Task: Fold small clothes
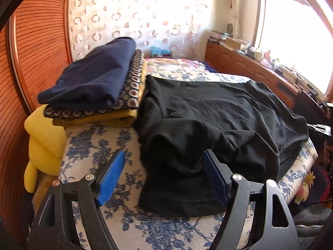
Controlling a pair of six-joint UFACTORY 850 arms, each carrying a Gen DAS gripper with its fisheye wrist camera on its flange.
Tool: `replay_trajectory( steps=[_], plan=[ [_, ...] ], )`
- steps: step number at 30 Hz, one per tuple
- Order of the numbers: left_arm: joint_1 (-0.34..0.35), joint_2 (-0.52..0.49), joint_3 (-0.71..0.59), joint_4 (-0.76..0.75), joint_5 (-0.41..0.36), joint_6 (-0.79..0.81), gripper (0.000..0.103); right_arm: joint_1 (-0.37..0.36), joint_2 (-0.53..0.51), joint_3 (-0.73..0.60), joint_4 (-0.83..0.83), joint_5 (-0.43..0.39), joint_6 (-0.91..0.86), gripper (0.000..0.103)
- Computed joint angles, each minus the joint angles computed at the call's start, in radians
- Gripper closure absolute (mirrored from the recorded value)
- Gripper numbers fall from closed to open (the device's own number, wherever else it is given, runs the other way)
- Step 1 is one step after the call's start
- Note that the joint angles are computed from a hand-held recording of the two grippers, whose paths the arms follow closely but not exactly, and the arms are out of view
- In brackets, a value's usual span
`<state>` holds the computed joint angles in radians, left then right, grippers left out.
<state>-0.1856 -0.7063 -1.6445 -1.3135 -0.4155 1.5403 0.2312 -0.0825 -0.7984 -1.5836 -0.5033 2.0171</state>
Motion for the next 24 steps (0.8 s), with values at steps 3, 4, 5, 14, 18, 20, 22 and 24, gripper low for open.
replay_trajectory(
  steps=[3, 4, 5, 14, 18, 20, 22, 24],
  plan=[
    [0.007, 0.003, 0.005, -0.034, 0.007, 0.023, 0.026, 0.009, 0.055, 0.044, 0.023, 0.004, 0.004, 0.096],
    [0.009, 0.001, 0.004, -0.042, 0.01, 0.025, 0.026, 0.013, 0.062, 0.049, 0.016, 0.007, 0.015, 0.096],
    [0.012, -0.002, 0.0, -0.045, 0.012, 0.022, 0.026, 0.015, 0.063, 0.049, 0.014, 0.011, 0.014, 0.096],
    [0.021, -0.03, -0.05, -0.038, 0.017, -0.045, 0.026, 0.044, 0.045, 0.017, -0.113, -0.038, 0.14, 0.075],
    [0.016, -0.065, -0.098, 0.034, -0.009, -0.127, 0.026, 0.069, 0.032, 0.004, -0.183, -0.055, 0.204, 0.064],
    [0.011, -0.093, -0.134, 0.114, -0.029, -0.211, 0.026, 0.072, 0.021, 0.001, -0.222, -0.05, 0.235, 0.064],
    [0.007, -0.118, -0.163, 0.184, -0.043, -0.291, 0.026, 0.076, 0.01, -0.002, -0.257, -0.045, 0.264, 0.064],
    [0.005, -0.147, -0.197, 0.261, -0.072, -0.378, 0.026, 0.078, -0.004, -0.007, -0.278, -0.038, 0.278, 0.064]
  ],
)
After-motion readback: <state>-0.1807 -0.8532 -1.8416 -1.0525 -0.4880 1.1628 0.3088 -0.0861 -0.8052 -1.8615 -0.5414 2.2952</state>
